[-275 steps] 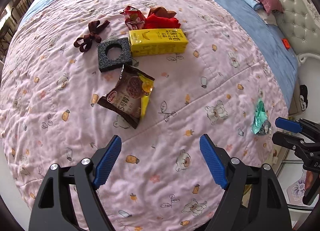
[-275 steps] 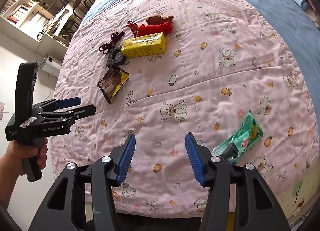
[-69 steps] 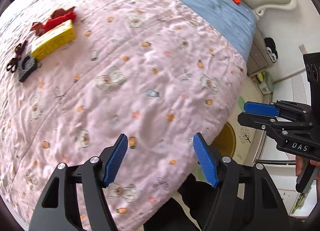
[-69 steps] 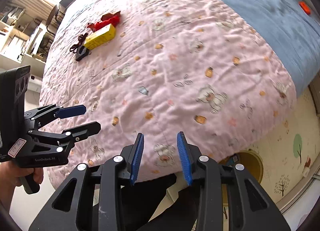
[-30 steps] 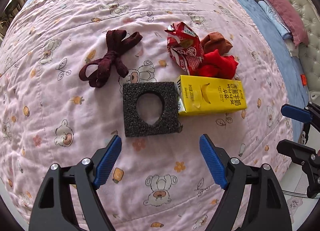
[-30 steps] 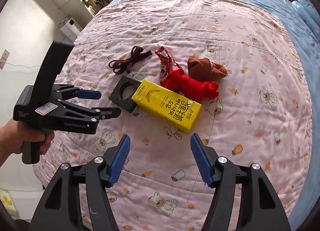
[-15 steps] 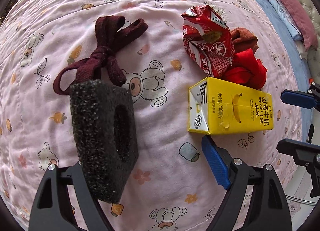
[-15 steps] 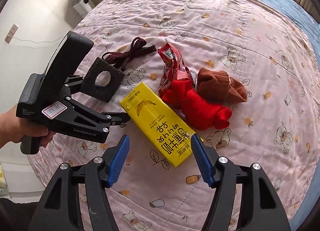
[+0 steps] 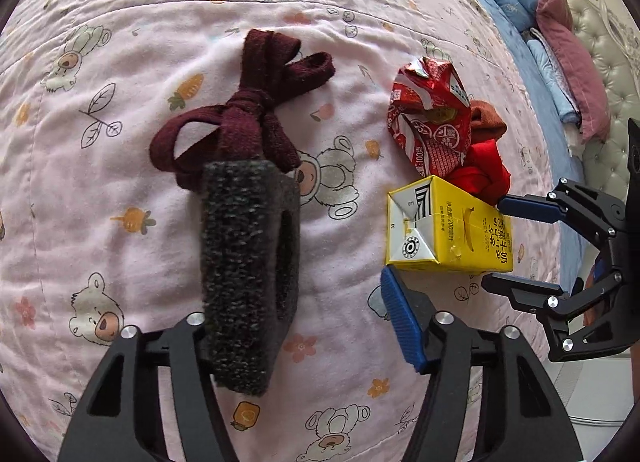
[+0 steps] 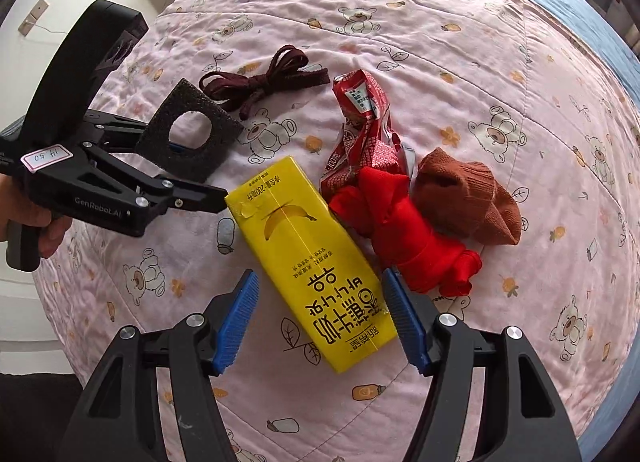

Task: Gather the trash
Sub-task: 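Grasp the black foam square with the left gripper while the right gripper grasps the yellow milk carton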

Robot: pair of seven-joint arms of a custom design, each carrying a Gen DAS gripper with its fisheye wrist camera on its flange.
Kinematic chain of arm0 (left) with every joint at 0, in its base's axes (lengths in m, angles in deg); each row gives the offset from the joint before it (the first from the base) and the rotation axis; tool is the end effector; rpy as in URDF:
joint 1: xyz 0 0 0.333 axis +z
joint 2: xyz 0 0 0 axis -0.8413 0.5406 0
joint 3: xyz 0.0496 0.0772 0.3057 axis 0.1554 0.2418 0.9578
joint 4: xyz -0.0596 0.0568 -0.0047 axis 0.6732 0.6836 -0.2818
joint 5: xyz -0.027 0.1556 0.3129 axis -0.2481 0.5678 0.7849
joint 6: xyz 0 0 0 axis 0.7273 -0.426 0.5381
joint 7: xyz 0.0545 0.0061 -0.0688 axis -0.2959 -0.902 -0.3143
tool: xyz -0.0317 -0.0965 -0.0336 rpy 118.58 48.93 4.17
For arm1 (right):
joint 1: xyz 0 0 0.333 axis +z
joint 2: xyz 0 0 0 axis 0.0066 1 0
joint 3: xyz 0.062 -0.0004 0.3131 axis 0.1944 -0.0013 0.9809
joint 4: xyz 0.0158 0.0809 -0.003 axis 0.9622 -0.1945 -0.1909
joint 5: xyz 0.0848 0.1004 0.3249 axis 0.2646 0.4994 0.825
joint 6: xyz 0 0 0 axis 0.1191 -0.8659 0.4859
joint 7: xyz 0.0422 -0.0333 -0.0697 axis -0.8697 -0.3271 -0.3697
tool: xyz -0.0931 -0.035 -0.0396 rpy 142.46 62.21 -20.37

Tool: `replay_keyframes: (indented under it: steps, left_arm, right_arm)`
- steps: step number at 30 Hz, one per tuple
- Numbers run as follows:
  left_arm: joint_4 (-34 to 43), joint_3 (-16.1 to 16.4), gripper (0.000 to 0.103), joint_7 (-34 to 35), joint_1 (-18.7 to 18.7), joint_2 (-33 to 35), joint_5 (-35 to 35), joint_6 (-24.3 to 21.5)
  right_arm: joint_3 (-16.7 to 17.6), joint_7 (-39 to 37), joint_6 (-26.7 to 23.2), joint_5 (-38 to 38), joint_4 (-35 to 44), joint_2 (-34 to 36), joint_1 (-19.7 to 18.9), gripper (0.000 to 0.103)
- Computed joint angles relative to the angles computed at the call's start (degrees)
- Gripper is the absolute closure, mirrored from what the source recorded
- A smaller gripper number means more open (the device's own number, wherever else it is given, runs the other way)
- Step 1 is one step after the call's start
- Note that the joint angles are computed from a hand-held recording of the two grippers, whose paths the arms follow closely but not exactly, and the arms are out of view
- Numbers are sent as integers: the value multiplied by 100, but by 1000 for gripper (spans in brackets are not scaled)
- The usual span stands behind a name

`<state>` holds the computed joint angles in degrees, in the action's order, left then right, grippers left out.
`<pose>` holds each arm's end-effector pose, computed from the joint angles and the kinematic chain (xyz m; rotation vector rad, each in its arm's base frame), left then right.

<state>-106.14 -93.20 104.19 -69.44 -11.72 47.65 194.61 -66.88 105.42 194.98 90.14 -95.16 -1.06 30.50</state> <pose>0.4296 -0.2034 0.3218 1.8166 -2.1866 0.4691 0.4059 0.3611 0.3629 -2.4991 1.4034 0.0749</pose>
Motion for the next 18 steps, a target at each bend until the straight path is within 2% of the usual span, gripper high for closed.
replay_keyframes:
  steps: [2, 3, 6, 8, 13, 18]
  left_arm:
    - [21, 25, 58, 126, 75, 22, -263, -71]
    - [21, 41, 65, 122, 94, 28, -291, -88]
    - [-28, 73, 78, 119, 133, 3, -309, -87]
    - [-59, 80, 84, 173, 152, -22, -370, -88]
    - [-80, 30, 86, 432, 104, -85, -672, -121]
    - [-132, -7, 86, 277, -52, -181, -571, -6]
  right_arm:
    - [-14, 51, 39, -43, 4, 18, 15, 40]
    - [-28, 97, 43, -119, 20, 38, 35, 40]
    - [-60, 207, -23, -413, 105, 100, 101, 40]
    - [-69, 267, -81, -569, 165, 157, 140, 39]
    - [-93, 404, -274, -887, 339, 289, 214, 42]
    - [-102, 735, -356, -1012, 343, 225, 277, 48]
